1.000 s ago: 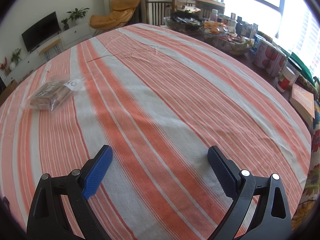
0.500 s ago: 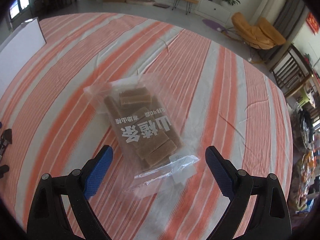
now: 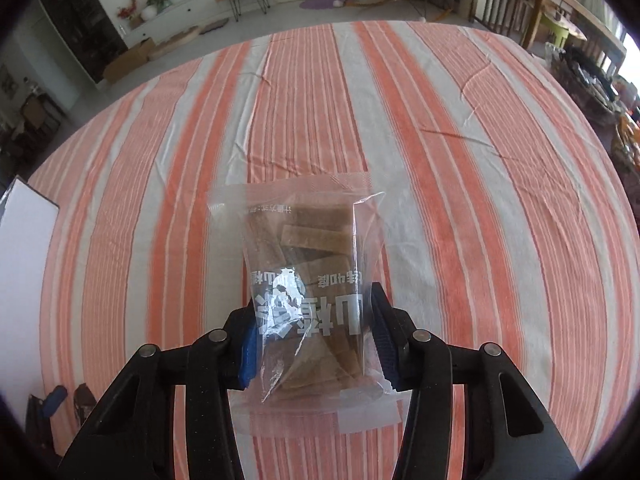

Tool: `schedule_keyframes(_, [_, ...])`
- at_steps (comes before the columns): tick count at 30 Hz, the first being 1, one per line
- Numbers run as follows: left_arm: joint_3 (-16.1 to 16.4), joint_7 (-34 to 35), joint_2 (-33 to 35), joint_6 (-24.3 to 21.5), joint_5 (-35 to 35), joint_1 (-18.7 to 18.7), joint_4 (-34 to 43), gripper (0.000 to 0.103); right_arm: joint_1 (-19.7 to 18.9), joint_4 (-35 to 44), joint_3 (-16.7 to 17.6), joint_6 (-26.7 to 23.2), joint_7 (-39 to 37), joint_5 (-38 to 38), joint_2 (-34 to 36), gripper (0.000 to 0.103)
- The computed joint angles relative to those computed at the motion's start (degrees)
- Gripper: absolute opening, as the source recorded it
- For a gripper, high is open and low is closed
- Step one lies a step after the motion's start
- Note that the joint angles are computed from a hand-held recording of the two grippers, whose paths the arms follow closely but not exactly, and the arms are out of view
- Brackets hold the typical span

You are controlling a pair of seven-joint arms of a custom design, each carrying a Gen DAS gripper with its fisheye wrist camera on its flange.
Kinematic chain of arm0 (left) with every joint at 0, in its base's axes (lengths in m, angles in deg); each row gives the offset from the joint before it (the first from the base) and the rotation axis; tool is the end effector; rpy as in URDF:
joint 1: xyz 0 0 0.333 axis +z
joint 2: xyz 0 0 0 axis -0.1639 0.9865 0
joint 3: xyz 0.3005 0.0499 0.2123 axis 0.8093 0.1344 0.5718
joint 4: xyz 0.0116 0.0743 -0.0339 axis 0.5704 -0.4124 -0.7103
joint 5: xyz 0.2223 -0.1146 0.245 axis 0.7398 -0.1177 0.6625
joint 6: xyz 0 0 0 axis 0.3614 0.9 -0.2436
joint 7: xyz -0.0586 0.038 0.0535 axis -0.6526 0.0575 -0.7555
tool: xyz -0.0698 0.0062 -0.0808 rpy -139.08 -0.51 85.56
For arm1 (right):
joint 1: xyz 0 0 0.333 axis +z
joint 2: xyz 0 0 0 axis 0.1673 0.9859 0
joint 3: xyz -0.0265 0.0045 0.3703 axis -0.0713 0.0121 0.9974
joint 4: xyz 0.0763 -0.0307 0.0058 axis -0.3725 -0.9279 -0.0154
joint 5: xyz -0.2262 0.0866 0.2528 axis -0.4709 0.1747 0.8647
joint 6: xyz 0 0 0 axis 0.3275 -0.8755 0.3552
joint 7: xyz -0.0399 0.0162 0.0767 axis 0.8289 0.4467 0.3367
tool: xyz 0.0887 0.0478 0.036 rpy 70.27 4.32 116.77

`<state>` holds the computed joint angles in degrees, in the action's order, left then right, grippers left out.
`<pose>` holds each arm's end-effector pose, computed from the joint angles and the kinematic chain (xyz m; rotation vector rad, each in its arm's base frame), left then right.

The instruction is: Organize snacks

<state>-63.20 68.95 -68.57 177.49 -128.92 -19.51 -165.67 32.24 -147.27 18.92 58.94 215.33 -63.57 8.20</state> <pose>0.4081 -0.0543 0.4726 -1.4942 2.2584 -0.7351 0.4831 0.2746 0.5031 -1.7430 2.1258 -0.3088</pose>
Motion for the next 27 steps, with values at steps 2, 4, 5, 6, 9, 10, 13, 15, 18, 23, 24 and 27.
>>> schedule_keyframes(2, [0.0,-0.1,0.0,0.0,0.1,0.0,0.0,0.103,2.5,-3.7,1.4,0.1,8.2,-4.9,-2.9,0.050])
schedule_keyframes(4, [0.0,0.0,0.0,0.0,0.1,0.0,0.0,0.103,4.9,-6.3,3.7,-1.4,17.8,-11.8,-5.3,0.050])
schedule_keyframes(5, [0.0,-0.1,0.0,0.1,0.1,0.0,0.0,0.103,5.9,-7.7,5.0,-1.7,22.9,-15.1,-6.5,0.050])
schedule_keyframes(6, [0.0,-0.1,0.1,0.1,0.1,0.0,0.0,0.103,6.7,-8.9,6.1,-1.6,27.7,-17.8,-7.4,0.051])
schedule_keyframes(9, [0.0,-0.1,0.1,0.1,0.1,-0.1,0.0,0.103,8.6,-9.9,9.1,-5.3,40.5,-25.5,-8.5,0.052])
schedule_keyframes(10, [0.0,-0.1,0.1,0.1,0.1,-0.1,0.0,0.103,9.2,-9.9,9.7,-6.7,43.0,-27.6,-8.3,0.052])
schedule_keyframes(13, [0.0,0.0,0.1,0.1,0.0,-0.1,0.0,0.103,11.0,-8.9,10.2,-11.5,46.7,-31.3,-7.5,0.058])
schedule_keyframes(15, [0.0,0.0,0.1,0.1,0.0,-0.1,0.0,0.103,11.7,-7.9,9.7,-13.1,46.7,-31.1,-6.7,0.072])
schedule_keyframes(18, [0.0,0.0,0.1,0.1,0.0,-0.1,0.0,0.103,13.2,-5.9,9.6,-17.4,47.1,-31.3,-4.9,0.088])
schedule_keyframes(23, [0.0,0.0,0.1,0.1,0.0,-0.1,0.0,0.103,14.0,-6.2,8.7,-17.1,47.4,-31.5,-5.2,0.089])
schedule_keyframes(24, [0.1,0.0,0.1,0.2,-0.1,-0.2,0.0,0.103,14.2,-6.5,8.7,-17.0,47.6,-31.6,-5.4,0.089])
schedule_keyframes(27, [0.1,0.0,0.1,0.2,-0.1,-0.2,0.0,0.103,14.5,-6.9,8.9,-16.9,48.3,-32.0,-5.5,0.089])
